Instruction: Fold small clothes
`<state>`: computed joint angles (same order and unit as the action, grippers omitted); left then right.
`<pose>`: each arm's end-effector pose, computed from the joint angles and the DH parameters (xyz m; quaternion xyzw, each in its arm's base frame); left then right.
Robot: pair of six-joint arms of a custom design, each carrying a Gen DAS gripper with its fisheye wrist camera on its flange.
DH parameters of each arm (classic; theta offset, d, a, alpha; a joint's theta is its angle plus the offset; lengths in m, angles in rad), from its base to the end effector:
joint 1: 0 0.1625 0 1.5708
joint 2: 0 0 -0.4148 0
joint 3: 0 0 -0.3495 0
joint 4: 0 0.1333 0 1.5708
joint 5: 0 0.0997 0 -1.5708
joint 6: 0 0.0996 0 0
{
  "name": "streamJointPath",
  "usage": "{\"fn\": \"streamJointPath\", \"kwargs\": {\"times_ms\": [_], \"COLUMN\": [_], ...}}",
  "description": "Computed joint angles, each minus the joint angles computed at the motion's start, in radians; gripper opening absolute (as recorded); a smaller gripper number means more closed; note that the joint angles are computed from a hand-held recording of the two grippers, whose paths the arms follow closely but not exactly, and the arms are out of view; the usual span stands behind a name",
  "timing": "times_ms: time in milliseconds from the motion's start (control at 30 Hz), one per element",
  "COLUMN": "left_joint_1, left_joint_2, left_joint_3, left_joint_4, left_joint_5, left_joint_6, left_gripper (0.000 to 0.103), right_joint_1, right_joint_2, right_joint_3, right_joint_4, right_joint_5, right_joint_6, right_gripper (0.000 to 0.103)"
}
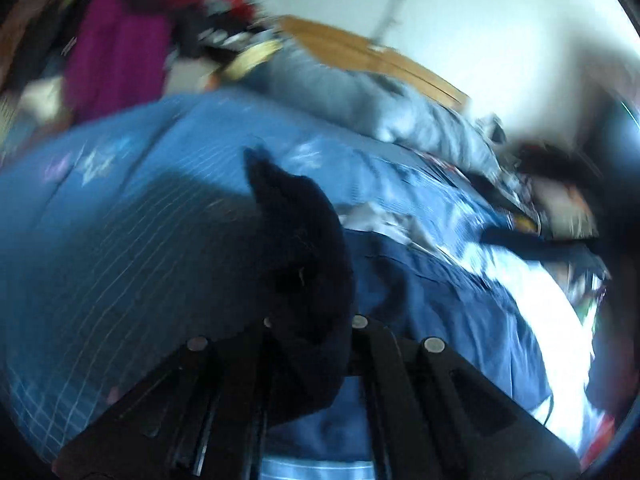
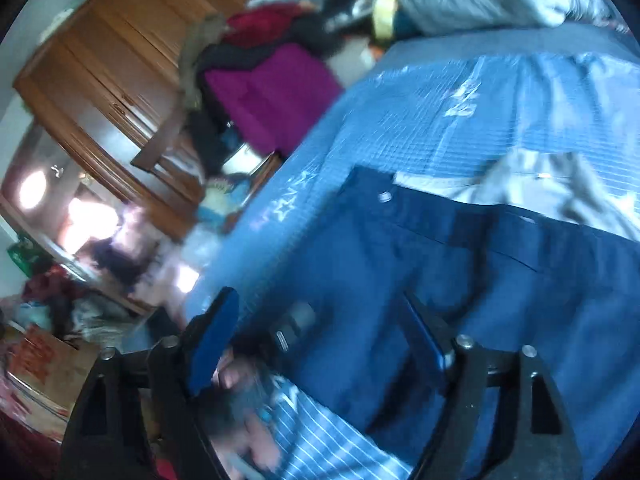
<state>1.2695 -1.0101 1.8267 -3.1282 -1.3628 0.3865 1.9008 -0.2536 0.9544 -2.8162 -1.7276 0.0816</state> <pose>-0.0309 -0.6179 0.2544 0.2772 0.8855 -0.3556 0.1120 0.3722 -0.7233 0.0087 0.0980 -0.9554 0.2779 0.0191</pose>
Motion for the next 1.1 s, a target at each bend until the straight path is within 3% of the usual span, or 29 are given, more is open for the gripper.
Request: {"fn": "streamJointPath", "kwargs": {"times_ms": [67, 133, 233, 267, 300, 333, 400, 567, 800, 867, 967, 1033, 1067, 1100], "left_joint_1": [-0.029, -0.051, -0.072, -0.079, -0.085, -0.091, -0.107, -0.168, -0.26, -0.282, -0.278, -0.275, -0.276, -0.276], "left_joint_2": [0.002, 0.003, 0.0, -0.001, -0.003, -0.001, 0.006, 0.001, 0.055, 0.123, 0.255, 0.305, 0.298, 0.287], "left_joint_3": [0.033, 0.067, 0.107, 0.117, 0.124, 0.126, 0.128, 0.116, 0.109, 0.099, 0.03, 0.033, 0.043, 0.042], "left_joint_4": [-0.025, -0.048, -0.053, -0.046, -0.03, -0.009, 0.029, 0.166, 0.225, 0.238, 0.377, 0.368, 0.35, 0.37], "left_joint_5": [0.0, -0.006, -0.027, -0.035, -0.042, -0.047, -0.048, -0.085, -0.186, -0.152, -0.097, -0.048, -0.059, -0.074], "left_joint_6": [0.065, 0.13, 0.192, 0.201, 0.21, 0.22, 0.235, 0.244, 0.213, 0.222, 0.238, 0.263, 0.279, 0.285], "left_gripper": [0.001, 0.002, 0.002, 0.002, 0.002, 0.003, 0.003, 0.003, 0.006, 0.011, 0.022, 0.025, 0.033, 0.036], "right_joint_1": [-0.013, -0.021, -0.043, -0.048, -0.054, -0.066, -0.091, -0.112, -0.168, -0.238, -0.372, -0.474, -0.508, -0.52], "right_joint_2": [0.051, 0.098, 0.104, 0.083, 0.061, 0.035, -0.02, -0.188, -0.411, -0.459, -0.481, -0.47, -0.462, -0.462], "right_joint_3": [-0.134, -0.247, -0.259, -0.205, -0.146, -0.078, 0.058, 0.398, 0.687, 0.765, 0.86, 0.925, 0.955, 0.97], "right_joint_4": [0.133, 0.258, 0.279, 0.213, 0.14, 0.067, -0.057, -0.341, -0.53, -0.541, -0.562, -0.613, -0.68, -0.707], "right_joint_5": [0.017, -0.022, -0.078, -0.111, -0.132, -0.127, -0.111, -0.093, -0.043, 0.005, 0.077, 0.224, 0.298, 0.33], "right_joint_6": [0.018, 0.045, 0.081, 0.072, 0.053, 0.052, 0.073, 0.024, -0.068, -0.034, 0.054, 0.124, 0.149, 0.143], "right_gripper": [0.086, 0.088, 0.087, 0.08, 0.063, 0.055, 0.019, 0.018, 0.018, 0.018, 0.018, 0.016, 0.012, 0.016]}}
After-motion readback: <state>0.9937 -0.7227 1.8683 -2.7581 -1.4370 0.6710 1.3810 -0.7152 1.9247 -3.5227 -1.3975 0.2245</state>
